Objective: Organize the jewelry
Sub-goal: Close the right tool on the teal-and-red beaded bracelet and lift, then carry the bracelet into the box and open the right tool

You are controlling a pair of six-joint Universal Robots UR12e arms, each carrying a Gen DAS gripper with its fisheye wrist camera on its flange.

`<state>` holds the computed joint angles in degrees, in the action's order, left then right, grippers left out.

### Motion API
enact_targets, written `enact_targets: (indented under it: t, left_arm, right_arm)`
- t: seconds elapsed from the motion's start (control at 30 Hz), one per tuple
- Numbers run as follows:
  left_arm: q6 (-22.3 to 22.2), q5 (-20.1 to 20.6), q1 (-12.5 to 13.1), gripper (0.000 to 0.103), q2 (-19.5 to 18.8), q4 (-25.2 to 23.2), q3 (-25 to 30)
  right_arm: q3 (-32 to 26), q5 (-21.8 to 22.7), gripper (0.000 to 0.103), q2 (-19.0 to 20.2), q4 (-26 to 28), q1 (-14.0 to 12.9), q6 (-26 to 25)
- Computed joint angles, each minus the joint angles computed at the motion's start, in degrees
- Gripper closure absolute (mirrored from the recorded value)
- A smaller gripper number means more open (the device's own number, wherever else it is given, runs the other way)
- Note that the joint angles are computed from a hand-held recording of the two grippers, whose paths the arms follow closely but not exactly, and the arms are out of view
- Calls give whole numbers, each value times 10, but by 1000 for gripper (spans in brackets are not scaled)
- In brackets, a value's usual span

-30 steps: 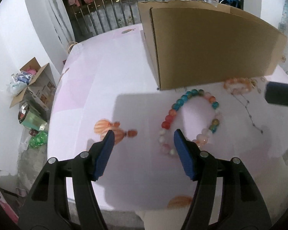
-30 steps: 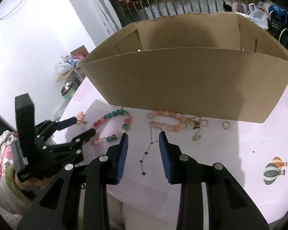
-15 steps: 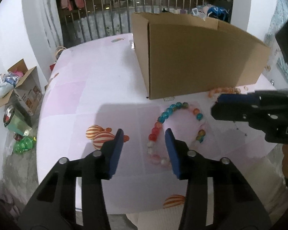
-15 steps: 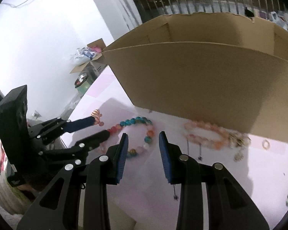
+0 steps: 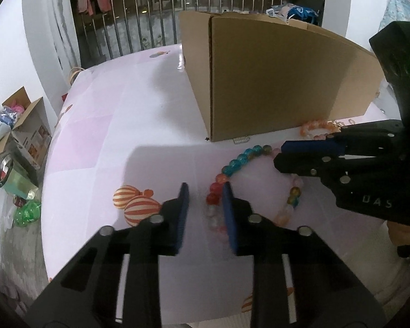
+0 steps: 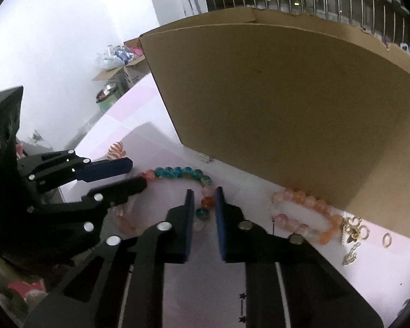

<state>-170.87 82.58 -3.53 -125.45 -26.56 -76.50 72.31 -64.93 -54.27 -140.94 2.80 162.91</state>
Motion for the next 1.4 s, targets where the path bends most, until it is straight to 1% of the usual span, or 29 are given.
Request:
enact_targets:
  t: [0.07,0.2,0.27,0.43,0.63,0.8,0.9,0.93,1.0,1.03,1.07,1.13,1.2,1.23,1.3,1.33,1.37,1.4]
  left_arm:
    - [2,2,-1,94,-1,1,1]
    - [-2,-1,-1,94,-1,-2,3]
    - [-7,-2,-1,94,3,6,-1]
    - [-12,-1,-4,94,14,24,-12]
    - [-16,-3,-8,94,33,50,-31]
    - [-31,-25,-8,94,49,70,-37]
    - [-45,-57,-5,94,57,90,-31]
    - [-44,-65,-5,94,58,103,-25]
    - [-33,-67,-7,94,55,123,-10]
    - [-32,-73,-7,94,51,132,4]
    - [-34,-83,-6,94,45,135,20]
    - [-35,-93,-6,94,30,132,56]
    - [-32,-93,-8,94,12,115,94]
    - [-29,-91,-10,94,-2,95,123]
    - [-19,-78,-16,94,-28,57,172]
    - [-14,-71,-18,94,-39,38,193]
    - [-11,-67,-20,94,-49,19,210]
    - [-8,-64,-21,94,-63,-9,235]
  right_arm:
    - [1,-1,93,-1,0,0,1]
    - [2,14,93,-3,4,-6,16]
    - [5,21,93,-5,1,-8,21]
    - [20,30,93,-16,-16,-12,27]
    - [47,48,93,-37,-48,-22,40]
    - [64,70,93,-57,-85,-32,57]
    - [64,83,93,-63,-118,-36,69]
    - [62,85,93,-65,-129,-38,71]
    - [50,91,93,-64,-150,-42,75]
    - [43,94,93,-62,-160,-43,78]
    - [31,96,93,-58,-170,-45,84]
    - [4,92,93,-46,-173,-46,92]
    - [-31,86,93,-30,-160,-47,97]
    - [-48,83,93,-22,-149,-48,102]
    - [-91,83,93,0,-107,-51,106]
    - [-107,78,93,8,-88,-52,107]
    - [-131,70,93,21,-59,-51,104]
    - [-146,66,93,28,-38,-50,100]
